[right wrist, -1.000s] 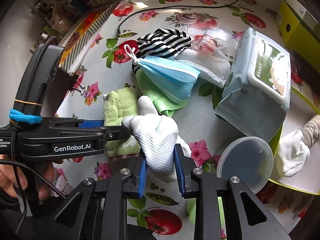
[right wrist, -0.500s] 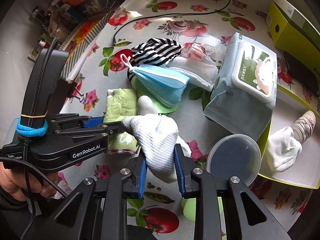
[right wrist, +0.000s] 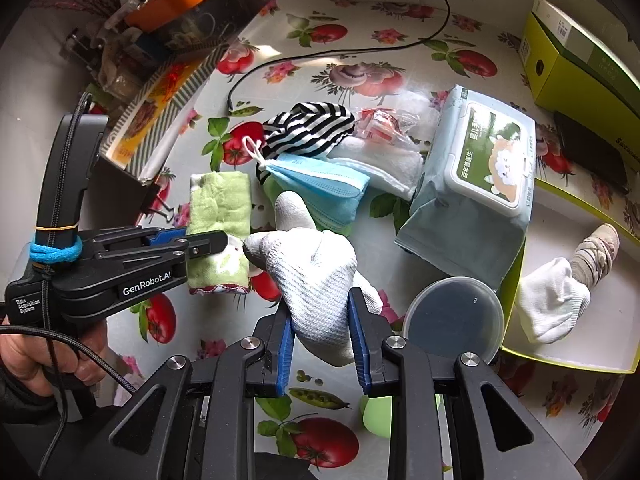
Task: Organize soft objects
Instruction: 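Grasp the rolled green towel with the left tool while the right tool lifts the glove, then carry the glove into the lid and open the right tool while the left tool carries the towel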
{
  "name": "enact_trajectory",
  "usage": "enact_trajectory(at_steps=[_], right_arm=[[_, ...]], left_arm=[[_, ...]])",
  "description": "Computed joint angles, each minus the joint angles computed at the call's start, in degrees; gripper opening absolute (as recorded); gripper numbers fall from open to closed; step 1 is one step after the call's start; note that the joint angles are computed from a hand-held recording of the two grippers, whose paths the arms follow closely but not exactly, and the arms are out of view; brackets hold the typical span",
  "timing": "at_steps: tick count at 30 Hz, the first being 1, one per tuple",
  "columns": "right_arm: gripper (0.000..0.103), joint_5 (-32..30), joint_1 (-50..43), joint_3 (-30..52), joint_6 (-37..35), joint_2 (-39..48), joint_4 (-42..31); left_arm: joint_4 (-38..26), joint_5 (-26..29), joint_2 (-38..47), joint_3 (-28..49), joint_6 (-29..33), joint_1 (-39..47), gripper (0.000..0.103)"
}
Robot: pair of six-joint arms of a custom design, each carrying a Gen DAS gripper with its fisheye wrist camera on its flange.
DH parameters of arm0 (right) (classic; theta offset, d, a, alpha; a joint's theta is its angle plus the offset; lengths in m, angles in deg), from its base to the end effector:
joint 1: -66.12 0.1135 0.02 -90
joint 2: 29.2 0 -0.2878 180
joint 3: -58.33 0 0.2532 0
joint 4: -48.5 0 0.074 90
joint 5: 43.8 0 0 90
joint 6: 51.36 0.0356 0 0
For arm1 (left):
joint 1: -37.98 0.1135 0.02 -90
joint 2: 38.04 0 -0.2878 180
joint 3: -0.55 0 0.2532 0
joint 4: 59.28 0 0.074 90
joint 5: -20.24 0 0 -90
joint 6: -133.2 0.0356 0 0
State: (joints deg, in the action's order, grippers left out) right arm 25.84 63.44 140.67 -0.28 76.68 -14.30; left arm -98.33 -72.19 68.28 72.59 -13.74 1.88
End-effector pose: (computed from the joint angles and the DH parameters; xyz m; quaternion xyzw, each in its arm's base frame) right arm 0.3379 -0.0034 0.1820 -0.3113 0.9332 0.1540 0.0921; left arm 0.2768 -0.2000 0.1421 -0.1819 0.9723 -0.0907 0.1149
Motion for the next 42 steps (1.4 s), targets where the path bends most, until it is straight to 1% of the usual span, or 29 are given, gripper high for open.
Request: enact_trajectory(at_steps=[4,8,11,17,24,31,37,42], right_arm=[[0.024,-0.9,-1.5,1.29,0.21,-0.14,-0.86],[0.024,-1.73,-3.08,2.83,0.48,0.03,-1.62],[0.024,-2.4,-4.48,4.4,0.73,0.59,-2.18],[0.024,-3.99,-8.22,8.38,1.89,2.04,-3.18],[0.024,-5.12,-14.46,14.5,3.38,5.59,-4.51],[0.024,-5.11,-21.04,22.44,5.81,11.37,-5.69],[0.024,-2.91,-25.44,29.88,8.8,17.57,-5.2],[0.024,0.62,-26.9,36.09,10.61,23.09,-4.71]], left_arm=[[0.53,-0.46,-1.98,-1.25,-0.17,0.58,0.02],[-0.43,-1.09,-4.18,-1.79,0.03,1.03,0.02],[-1.1,-1.06,-4.34,-0.52,1.07,1.6,0.02],[-3.33,-1.6,-2.1,5.47,4.4,1.55,0.02],[-7.08,-1.32,3.18,16.25,8.87,0.11,0.02],[-11.7,-0.42,9.58,28.56,12.73,-2.31,0.02],[-17.03,0.43,16.05,41.34,16.53,-4.11,0.02],[-21.52,1.22,21.63,51.91,19.11,-5.22,0.02]])
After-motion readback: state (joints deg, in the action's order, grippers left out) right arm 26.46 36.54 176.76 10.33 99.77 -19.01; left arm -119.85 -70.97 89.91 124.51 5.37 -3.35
